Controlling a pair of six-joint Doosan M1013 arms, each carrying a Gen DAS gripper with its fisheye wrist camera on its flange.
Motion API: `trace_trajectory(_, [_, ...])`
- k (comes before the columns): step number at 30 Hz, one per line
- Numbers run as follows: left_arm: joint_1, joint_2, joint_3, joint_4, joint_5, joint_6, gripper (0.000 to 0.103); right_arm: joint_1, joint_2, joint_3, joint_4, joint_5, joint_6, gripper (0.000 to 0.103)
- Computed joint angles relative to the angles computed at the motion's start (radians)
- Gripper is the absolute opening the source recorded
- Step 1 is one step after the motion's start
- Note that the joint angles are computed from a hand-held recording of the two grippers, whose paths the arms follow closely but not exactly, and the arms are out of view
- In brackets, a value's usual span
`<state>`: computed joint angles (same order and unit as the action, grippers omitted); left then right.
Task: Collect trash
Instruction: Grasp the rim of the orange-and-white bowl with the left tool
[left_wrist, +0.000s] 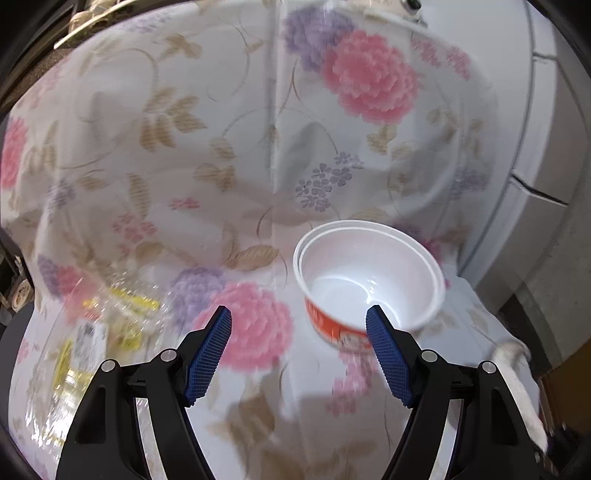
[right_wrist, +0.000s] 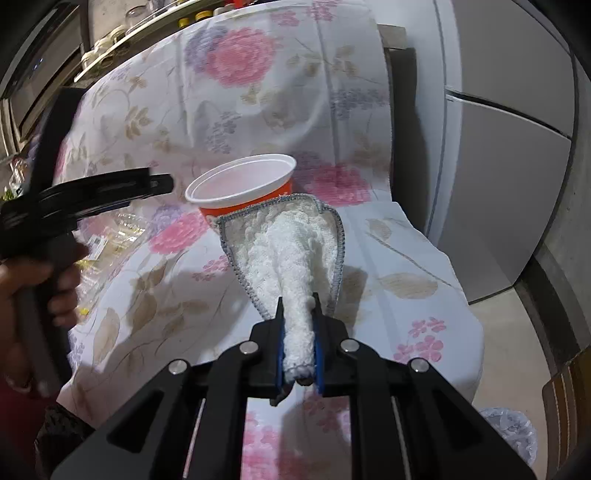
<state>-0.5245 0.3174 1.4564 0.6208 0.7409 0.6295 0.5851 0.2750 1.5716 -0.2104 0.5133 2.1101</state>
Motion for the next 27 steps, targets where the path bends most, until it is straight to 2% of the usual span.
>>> trace_trajectory(4, [0.014,0.045,-0.044,-0.061,0.026,0.056,0.075,-0.011,-0.003,0.006,0.005,-0.002,0.000,0.012])
trace_trajectory(7, [0.024,0.047,-0.034,-0.105,0.017,0.077,0.072,-0.021,-0.011,0.019,0.036,-0.014,-0.005,0.012])
trace_trajectory(10, [0.038,0.044,-0.019,-0.199,-0.005,0.135,0.060,-0.024,-0.015,0.025,0.052,-0.020,-0.011,0.012])
trace_trajectory(15, [0.049,0.035,0.000,-0.299,-0.042,0.223,0.017,-0.016,-0.029,0.037,0.048,-0.027,-0.008,0.012])
trace_trajectory(18, [0.045,-0.006,0.049,-0.300,-0.113,0.233,0.007,-0.006,-0.045,0.047,0.010,-0.034,0.024,0.012])
trace_trajectory(20, [0.032,-0.043,0.089,-0.268,-0.155,0.233,0.006,-0.001,-0.058,0.055,-0.009,-0.039,0.046,0.012])
trace_trajectory(22, [0.016,-0.078,0.128,-0.215,-0.167,0.200,0.004,0.009,-0.075,0.067,-0.055,-0.042,0.087,0.012])
trace_trajectory(27, [-0.019,-0.154,0.207,-0.135,-0.146,0.065,0.004,0.034,-0.119,0.102,-0.168,-0.029,0.195,0.012])
